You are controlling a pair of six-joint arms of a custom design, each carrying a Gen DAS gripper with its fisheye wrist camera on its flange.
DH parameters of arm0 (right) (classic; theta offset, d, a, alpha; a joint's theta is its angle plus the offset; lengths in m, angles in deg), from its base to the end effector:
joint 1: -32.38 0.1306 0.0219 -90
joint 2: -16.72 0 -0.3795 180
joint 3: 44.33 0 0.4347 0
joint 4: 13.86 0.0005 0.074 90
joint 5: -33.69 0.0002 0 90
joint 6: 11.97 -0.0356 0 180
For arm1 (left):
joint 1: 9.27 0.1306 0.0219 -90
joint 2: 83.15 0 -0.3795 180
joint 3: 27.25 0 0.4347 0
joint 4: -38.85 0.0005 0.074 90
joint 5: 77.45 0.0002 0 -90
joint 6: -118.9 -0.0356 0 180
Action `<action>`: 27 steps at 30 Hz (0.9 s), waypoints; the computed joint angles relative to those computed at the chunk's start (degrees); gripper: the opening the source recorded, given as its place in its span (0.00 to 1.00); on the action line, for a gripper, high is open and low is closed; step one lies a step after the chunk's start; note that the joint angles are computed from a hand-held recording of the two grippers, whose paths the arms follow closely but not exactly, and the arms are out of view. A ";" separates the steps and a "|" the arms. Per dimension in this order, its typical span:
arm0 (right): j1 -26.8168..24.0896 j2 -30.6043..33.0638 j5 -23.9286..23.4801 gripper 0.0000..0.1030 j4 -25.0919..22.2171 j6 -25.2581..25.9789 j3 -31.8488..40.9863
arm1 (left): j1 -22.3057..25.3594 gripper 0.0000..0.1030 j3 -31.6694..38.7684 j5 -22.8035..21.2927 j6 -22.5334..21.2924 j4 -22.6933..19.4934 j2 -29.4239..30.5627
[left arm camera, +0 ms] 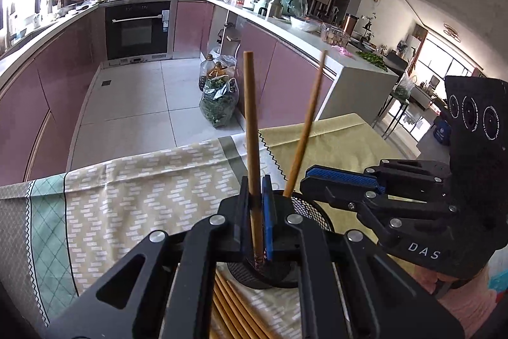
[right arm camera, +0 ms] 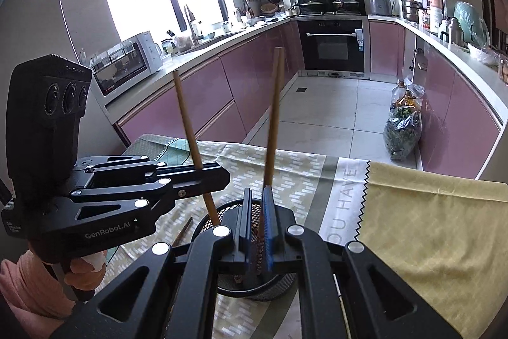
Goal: Organize utensils
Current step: 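Lower both chopsticks into the mesh cup and open both tools, then move both tools back down to the remaining chopsticks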
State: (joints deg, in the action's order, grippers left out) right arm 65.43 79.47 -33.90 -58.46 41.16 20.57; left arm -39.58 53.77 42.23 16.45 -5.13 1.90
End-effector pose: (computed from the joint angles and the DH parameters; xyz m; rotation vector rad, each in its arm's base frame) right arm 0.3105 0.1852 0.4120 0.2705 2.2361 0.2021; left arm 0.4163 -0.2644 0.4000 1.0974 2.1366 -0.7678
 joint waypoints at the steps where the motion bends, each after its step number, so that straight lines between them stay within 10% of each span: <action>1: -0.08 0.06 -0.02 0.07 0.30 -0.26 -0.14 | -0.03 0.08 -0.02 -0.39 0.25 0.29 0.17; 14: 6.74 -4.06 6.82 0.20 1.59 -0.77 -2.24 | 4.83 0.45 -9.08 -2.61 0.72 7.49 -8.43; 27: 14.86 0.63 3.94 0.33 -0.84 -10.13 -5.81 | 12.58 0.50 -18.47 -5.59 -7.53 2.17 -11.89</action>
State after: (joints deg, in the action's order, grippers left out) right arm 80.30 80.10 -29.96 -59.30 31.03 14.76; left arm -26.99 35.29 36.65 8.91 -2.96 -9.99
